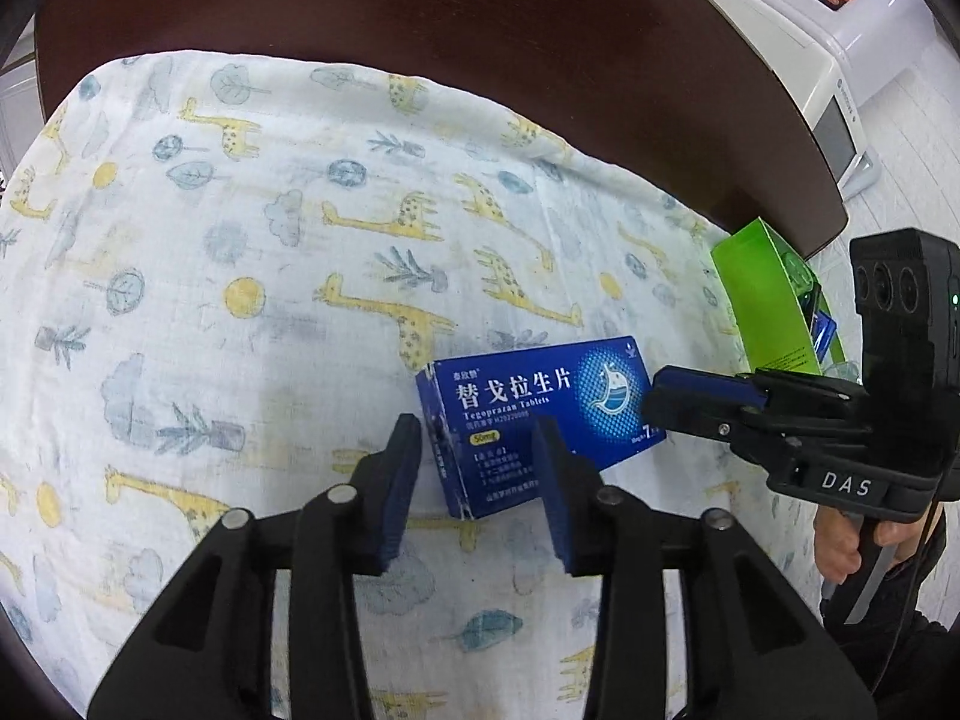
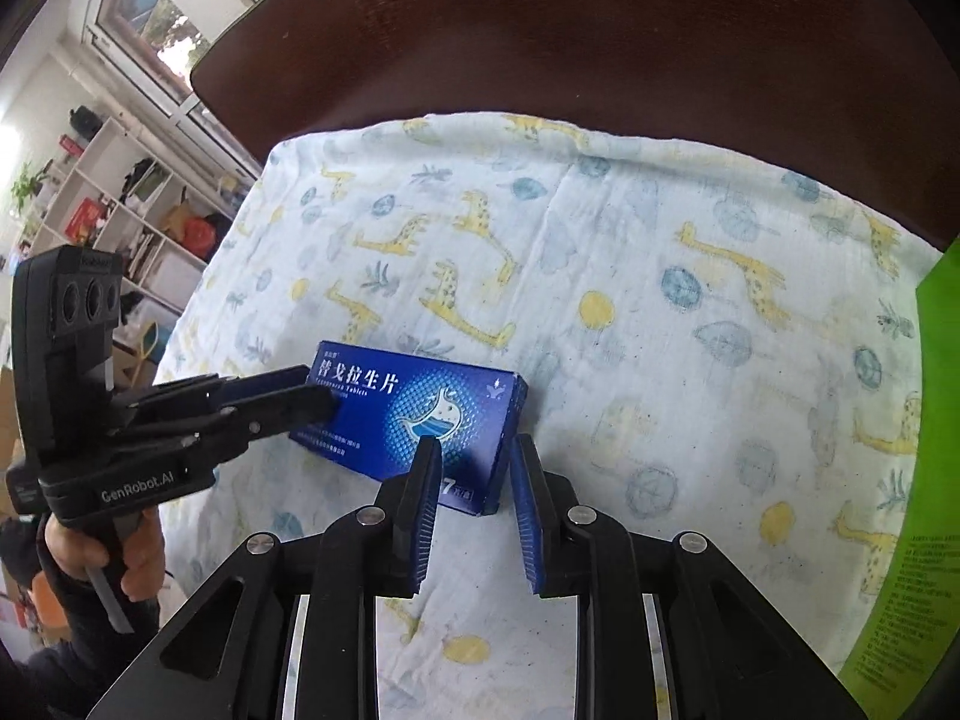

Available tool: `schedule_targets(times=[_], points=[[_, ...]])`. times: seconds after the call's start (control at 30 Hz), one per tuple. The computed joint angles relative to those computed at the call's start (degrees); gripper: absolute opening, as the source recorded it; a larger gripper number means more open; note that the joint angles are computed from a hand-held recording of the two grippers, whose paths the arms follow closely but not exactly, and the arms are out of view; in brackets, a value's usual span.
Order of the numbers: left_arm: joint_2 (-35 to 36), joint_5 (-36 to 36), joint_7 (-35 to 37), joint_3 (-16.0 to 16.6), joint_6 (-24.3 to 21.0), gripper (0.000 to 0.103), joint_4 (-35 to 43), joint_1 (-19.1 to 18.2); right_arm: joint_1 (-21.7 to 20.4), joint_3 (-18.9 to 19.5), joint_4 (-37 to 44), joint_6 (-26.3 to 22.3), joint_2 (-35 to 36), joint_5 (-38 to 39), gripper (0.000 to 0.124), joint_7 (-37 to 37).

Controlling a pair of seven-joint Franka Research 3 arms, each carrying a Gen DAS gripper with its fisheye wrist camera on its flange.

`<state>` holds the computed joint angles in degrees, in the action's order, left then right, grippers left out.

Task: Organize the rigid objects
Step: 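Move the left tool to the blue medicine box and grasp it, then carry the medicine box into the green-rimmed box and open the left tool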

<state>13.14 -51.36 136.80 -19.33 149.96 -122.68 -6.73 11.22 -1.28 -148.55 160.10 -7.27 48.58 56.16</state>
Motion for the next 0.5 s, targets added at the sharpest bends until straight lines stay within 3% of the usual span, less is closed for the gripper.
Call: schedule_targets(times=[0.1,0.13,0.23,0.37,0.5], points=[[-0.7,2.3,0.1,-0.5,6.9,0.049,-2.1,-2.3,0.0,0.1,1.1,-1.6,1.7,0.4,0.024,0.4],[-1.1,2.3,0.6,-0.8,8.0,0.051,-2.8,-2.0,0.6,0.5,0.7,0.1,1.8,2.5,0.024,-1.2],[-2.4,1.3,2.2,-2.1,10.7,0.044,-3.8,-2.1,0.7,1.6,-0.6,2.6,0.7,-0.9,0.025,2.2],[-5.4,-2.4,6.6,-2.7,11.4,0.042,-4.6,-2.7,1.0,0.9,-4.0,4.5,-3.4,-3.5,0.025,3.8],[-7.4,-3.9,8.4,-2.3,12.5,0.042,-4.5,-6.0,1.3,-1.1,-7.8,6.4,-9.2,-2.6,0.025,3.8]])
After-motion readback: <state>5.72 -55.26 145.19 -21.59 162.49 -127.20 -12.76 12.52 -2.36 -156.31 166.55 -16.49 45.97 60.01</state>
